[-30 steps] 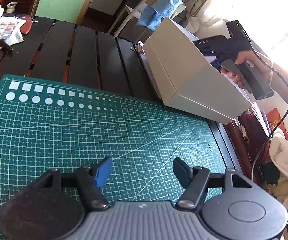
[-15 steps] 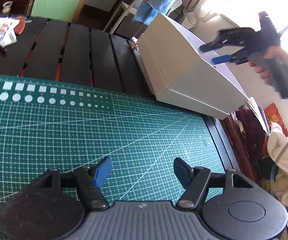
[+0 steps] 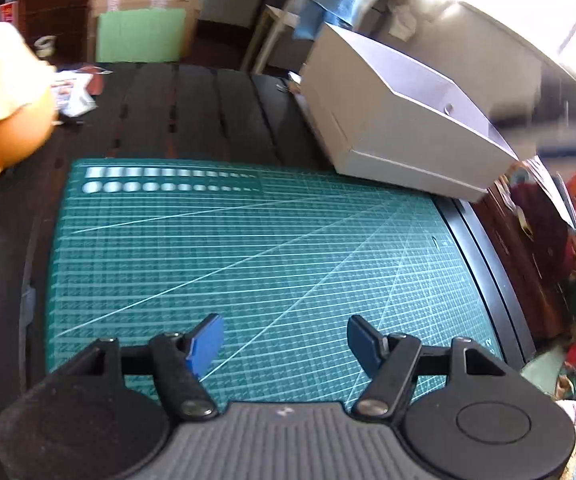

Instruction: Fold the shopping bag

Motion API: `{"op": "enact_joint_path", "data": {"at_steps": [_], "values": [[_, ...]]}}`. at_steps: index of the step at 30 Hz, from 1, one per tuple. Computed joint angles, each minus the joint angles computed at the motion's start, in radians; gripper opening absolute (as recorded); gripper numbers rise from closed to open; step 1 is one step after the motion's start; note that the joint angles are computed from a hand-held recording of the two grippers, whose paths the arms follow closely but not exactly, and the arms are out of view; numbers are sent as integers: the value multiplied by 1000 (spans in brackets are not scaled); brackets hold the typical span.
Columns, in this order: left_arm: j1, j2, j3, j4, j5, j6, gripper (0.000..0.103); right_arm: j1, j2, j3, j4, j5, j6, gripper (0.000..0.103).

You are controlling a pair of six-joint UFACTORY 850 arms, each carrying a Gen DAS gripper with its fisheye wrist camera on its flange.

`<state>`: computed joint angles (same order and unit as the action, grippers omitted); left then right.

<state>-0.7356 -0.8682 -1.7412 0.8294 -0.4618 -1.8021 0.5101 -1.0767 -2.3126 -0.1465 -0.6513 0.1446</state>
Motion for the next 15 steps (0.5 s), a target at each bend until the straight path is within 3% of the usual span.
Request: {"op": "enact_joint_path", "data": {"at_steps": [2,6,11,15], "values": [[-24,5,-10,-5,-101,-25,71,30,74,174,-110,51,111,86],[-71,52,26,79,-229,-121,73,52,202,443,-86,189,164,86],[-103,110,49,25,-311,-55,73,63,306,611,7,239,151,86],[-144,111,4,-10,-429,66,74,63,375,695,21,249,193,86]]}}
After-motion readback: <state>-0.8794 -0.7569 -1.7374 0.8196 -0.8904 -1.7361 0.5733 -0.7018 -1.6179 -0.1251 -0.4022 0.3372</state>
